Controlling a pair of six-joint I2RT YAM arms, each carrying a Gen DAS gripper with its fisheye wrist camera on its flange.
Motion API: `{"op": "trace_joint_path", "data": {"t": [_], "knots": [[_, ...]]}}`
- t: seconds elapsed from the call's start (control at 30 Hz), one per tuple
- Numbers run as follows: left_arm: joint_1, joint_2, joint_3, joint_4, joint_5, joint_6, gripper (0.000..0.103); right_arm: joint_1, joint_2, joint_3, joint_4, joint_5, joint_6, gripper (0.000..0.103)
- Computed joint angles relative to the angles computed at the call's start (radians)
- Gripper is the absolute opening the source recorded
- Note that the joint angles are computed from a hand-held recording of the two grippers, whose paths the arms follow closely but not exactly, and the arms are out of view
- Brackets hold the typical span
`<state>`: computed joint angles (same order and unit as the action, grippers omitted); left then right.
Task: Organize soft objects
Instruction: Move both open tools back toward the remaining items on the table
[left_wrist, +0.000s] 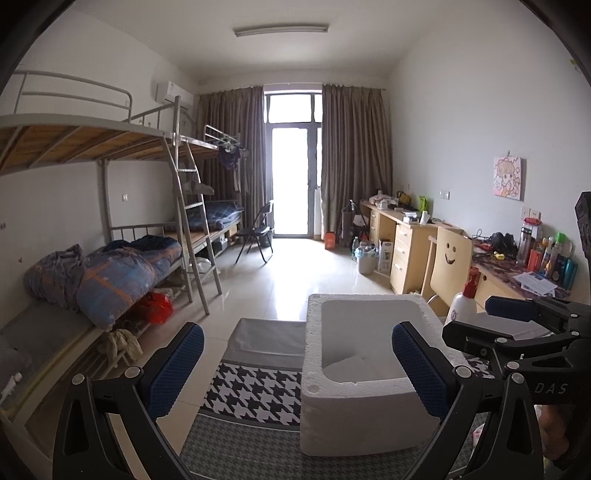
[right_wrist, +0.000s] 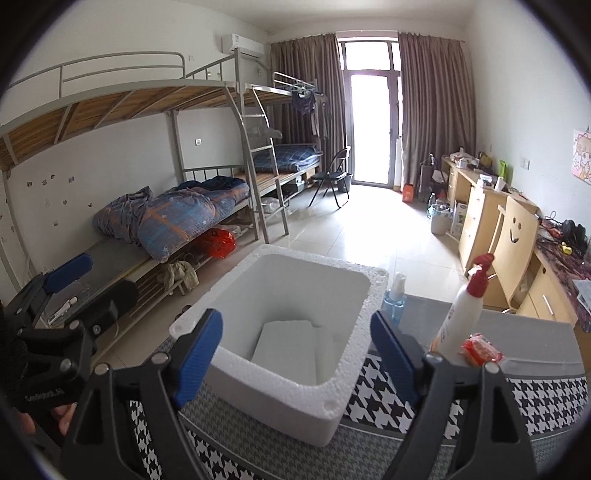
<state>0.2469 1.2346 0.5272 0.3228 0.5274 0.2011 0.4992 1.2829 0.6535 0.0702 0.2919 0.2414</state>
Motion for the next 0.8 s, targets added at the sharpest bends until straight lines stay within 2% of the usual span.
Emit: {"op": "trace_joint_path", "data": {"t": [0.8], "knots": [[-0.033,-0.241,-0.083,-0.145,0.083,0.008,0.102,0.085,-0.313,-0.174,-0.061,0.142,-0.001,0.086]]}}
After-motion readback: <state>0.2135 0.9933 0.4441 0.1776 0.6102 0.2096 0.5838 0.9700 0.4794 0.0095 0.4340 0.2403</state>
